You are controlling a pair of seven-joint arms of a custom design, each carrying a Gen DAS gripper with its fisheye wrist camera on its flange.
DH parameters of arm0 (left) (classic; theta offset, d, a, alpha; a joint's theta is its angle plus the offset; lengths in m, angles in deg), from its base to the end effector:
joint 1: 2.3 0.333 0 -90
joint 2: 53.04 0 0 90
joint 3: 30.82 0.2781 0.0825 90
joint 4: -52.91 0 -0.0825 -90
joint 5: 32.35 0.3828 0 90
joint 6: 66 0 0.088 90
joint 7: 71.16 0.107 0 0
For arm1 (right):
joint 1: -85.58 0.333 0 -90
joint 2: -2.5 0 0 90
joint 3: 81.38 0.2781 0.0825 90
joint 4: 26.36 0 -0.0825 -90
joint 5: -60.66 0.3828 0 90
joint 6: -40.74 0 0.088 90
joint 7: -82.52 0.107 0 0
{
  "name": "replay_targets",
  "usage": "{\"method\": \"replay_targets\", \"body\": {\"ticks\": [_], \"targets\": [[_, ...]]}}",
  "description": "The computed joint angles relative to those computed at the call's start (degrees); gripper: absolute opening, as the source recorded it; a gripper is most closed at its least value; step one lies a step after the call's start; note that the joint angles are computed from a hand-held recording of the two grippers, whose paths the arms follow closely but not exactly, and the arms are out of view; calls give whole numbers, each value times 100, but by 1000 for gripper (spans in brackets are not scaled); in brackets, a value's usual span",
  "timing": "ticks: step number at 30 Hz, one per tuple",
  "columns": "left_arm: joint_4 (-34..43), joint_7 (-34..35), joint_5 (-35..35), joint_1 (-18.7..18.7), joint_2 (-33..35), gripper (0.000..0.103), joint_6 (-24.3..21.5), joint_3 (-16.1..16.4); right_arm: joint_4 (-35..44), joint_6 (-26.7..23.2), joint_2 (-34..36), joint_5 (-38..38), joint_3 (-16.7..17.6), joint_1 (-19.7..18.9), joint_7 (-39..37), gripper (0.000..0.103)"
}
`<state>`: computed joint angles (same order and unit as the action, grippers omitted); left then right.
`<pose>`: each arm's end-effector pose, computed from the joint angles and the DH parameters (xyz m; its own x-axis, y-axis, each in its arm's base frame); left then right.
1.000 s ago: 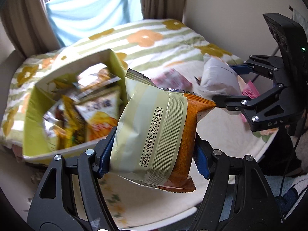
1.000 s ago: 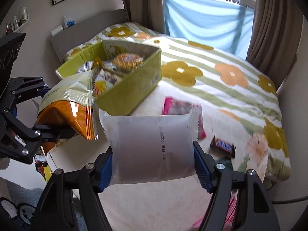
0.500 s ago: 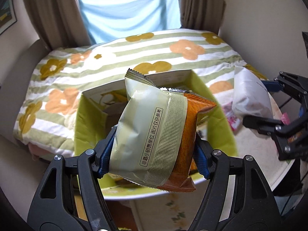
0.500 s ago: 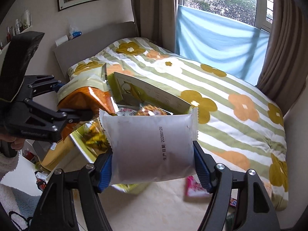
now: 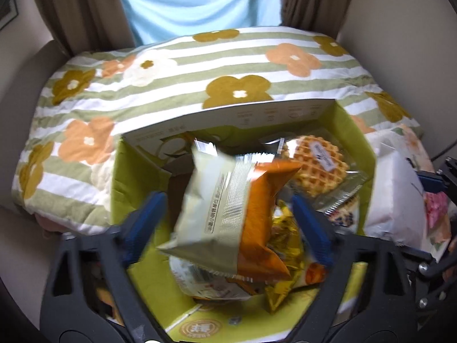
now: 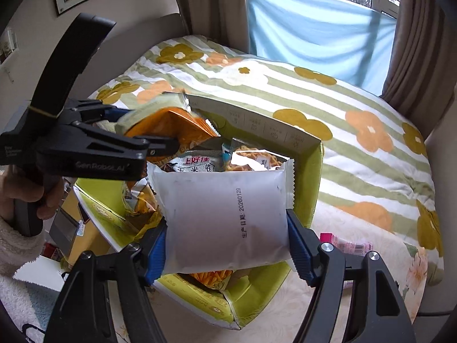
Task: Organize snacks
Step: 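Carry both packs over the box and open both tools to drop them, then withdraw both tools from the box toward the remaining snacks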
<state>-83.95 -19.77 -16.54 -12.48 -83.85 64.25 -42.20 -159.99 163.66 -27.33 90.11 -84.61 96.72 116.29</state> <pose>0.4141 -0.1639 0.5228 0.1818 -0.9818 -0.0551 -0.8543 -0.1299 -0.5032 0.4374 0.0792 0.5373 0.8010 -0.5946 -0.0701 -0.5261 -0.6430 -0.5566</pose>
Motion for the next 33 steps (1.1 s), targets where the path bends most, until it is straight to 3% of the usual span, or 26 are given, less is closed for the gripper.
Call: {"method": "replay_targets", "body": {"ticks": [8,15,17,19,21,33], "targets": [[-118,-193,-69,-21,-206,103,-244,-31,-153,144,-11,-250,116,-8,86,69],[-166,-509,-95,-45,-341,103,-343,-77,40,-47,255,-437,164,-3,145,71],[-201,-600,-69,-48,-395,103,-358,-91,-1,-22,227,-396,137,16,99,74],[-261,-681,-84,-67,-471,103,-371,-82,-101,54,102,-176,24,68,-98,90],[-308,-767,-94,-82,-531,103,-393,-87,-114,3,65,-84,-33,62,-178,95],[-494,-998,-157,-231,-884,103,-662,-104,-117,-131,-33,-58,11,-14,-182,95]]}}
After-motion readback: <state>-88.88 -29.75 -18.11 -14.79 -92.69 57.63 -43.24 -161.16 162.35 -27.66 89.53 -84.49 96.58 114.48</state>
